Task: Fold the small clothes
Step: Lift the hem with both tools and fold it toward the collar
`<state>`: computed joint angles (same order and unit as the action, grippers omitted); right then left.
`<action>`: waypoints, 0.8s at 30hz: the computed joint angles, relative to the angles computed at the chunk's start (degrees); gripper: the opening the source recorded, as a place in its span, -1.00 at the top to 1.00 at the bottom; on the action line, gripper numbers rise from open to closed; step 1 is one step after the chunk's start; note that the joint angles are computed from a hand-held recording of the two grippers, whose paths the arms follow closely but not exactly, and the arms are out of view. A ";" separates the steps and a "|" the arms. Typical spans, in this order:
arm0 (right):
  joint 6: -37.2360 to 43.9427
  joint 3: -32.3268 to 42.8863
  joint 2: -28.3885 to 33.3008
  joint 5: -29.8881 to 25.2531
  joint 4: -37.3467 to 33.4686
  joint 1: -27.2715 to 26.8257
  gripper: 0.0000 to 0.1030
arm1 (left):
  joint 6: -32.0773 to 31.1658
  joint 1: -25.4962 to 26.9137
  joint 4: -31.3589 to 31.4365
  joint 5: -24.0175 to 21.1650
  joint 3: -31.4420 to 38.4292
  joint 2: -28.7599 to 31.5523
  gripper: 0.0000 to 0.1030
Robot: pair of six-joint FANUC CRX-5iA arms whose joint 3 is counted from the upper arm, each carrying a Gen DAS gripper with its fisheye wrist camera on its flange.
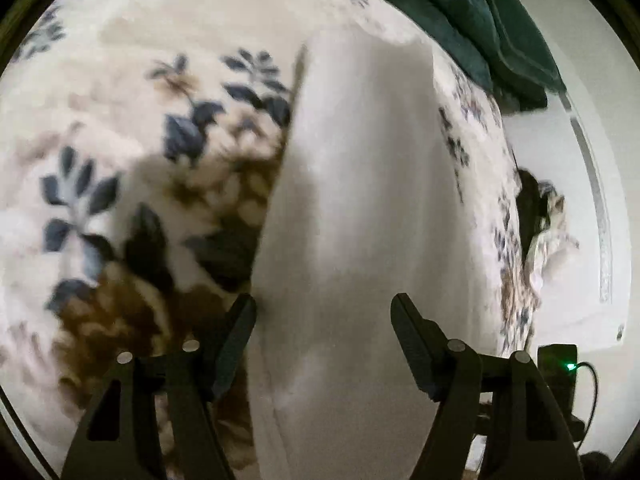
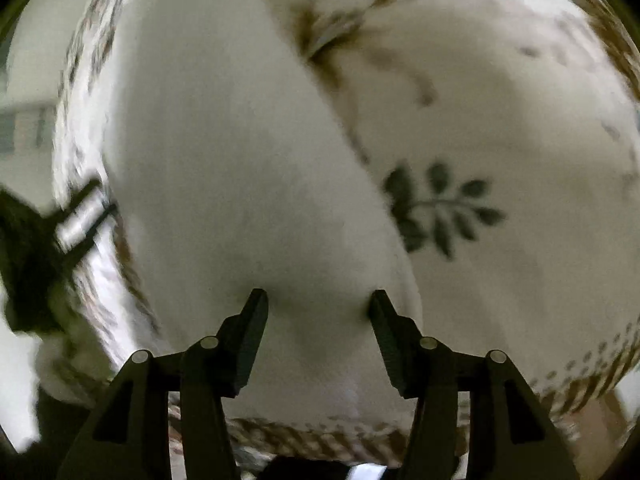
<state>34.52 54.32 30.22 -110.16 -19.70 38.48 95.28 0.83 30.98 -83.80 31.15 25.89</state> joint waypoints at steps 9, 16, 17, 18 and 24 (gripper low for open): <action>-3.70 4.57 1.69 -2.67 -0.91 -0.55 -0.05 | -0.65 -0.24 -1.48 -2.20 -7.29 -5.42 -0.32; -0.57 -16.43 -12.42 12.29 -10.06 -6.03 -0.25 | -0.53 3.23 4.03 -2.92 -21.21 -15.19 -0.32; 1.42 -20.42 -14.48 14.27 -11.44 -7.32 -0.32 | -0.39 4.03 4.90 -3.05 -24.94 -16.88 -0.32; 3.57 -23.22 -15.60 16.55 -14.55 -8.84 -0.36 | -0.85 4.57 6.49 -2.55 -28.10 -18.11 -0.32; 13.76 -34.24 -16.80 27.38 -32.53 -14.40 -0.43 | -4.67 5.15 18.79 3.50 -41.80 -22.73 -0.35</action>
